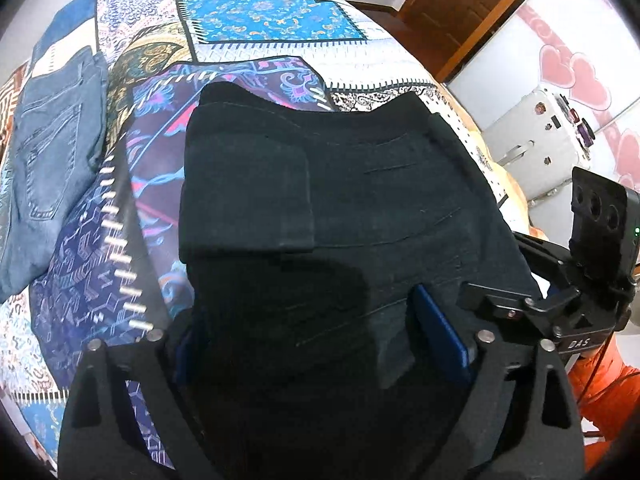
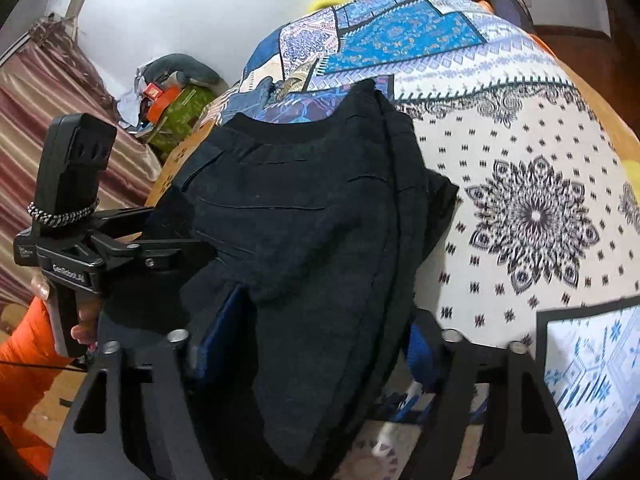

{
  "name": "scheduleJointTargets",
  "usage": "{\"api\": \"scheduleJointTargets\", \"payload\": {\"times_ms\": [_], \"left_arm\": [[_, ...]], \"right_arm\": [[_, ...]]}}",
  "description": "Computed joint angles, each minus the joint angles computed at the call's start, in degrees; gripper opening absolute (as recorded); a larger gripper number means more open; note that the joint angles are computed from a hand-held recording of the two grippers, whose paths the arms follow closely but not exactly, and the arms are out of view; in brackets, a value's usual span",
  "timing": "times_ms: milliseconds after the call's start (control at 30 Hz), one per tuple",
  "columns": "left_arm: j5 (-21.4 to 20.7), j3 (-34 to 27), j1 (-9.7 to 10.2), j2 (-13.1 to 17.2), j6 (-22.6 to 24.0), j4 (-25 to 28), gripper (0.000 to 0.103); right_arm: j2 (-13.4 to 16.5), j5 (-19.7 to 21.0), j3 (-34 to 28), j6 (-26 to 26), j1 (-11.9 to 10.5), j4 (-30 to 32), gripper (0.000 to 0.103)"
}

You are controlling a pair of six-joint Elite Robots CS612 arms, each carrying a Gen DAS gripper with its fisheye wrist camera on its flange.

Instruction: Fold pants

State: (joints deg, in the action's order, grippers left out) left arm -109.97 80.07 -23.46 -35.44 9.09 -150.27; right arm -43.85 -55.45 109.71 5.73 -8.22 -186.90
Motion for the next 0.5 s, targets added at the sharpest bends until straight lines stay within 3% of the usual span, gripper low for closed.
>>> {"api": "scheduleJointTargets", "payload": {"times_ms": [167, 300, 400, 500], "left_arm": [[-1.3, -1.6, 0.13, 0.6, -1.4, 0.6, 0.072], [-0.1, 0.0, -0.20, -0.5, 0.8, -2.2, 0.053], [0.5, 1.4, -0.21, -1.3, 0.9, -4.7, 0.037], [0.6, 2.8, -0.15, -2.2, 0.8, -7.2, 0.032]], "right_arm": [[-0.6, -2.0, 0.0, -2.6, 0.1, -0.5, 0.043], [-1.4, -3.7, 0.4, -4.9, 0.3, -1.3, 0.033], [-1.9, -4.6, 0.6, -5.8, 0.5, -2.8, 0.029], [-2.6, -4.5, 0.7, -5.7, 0.5, -4.0, 0.027]]}}
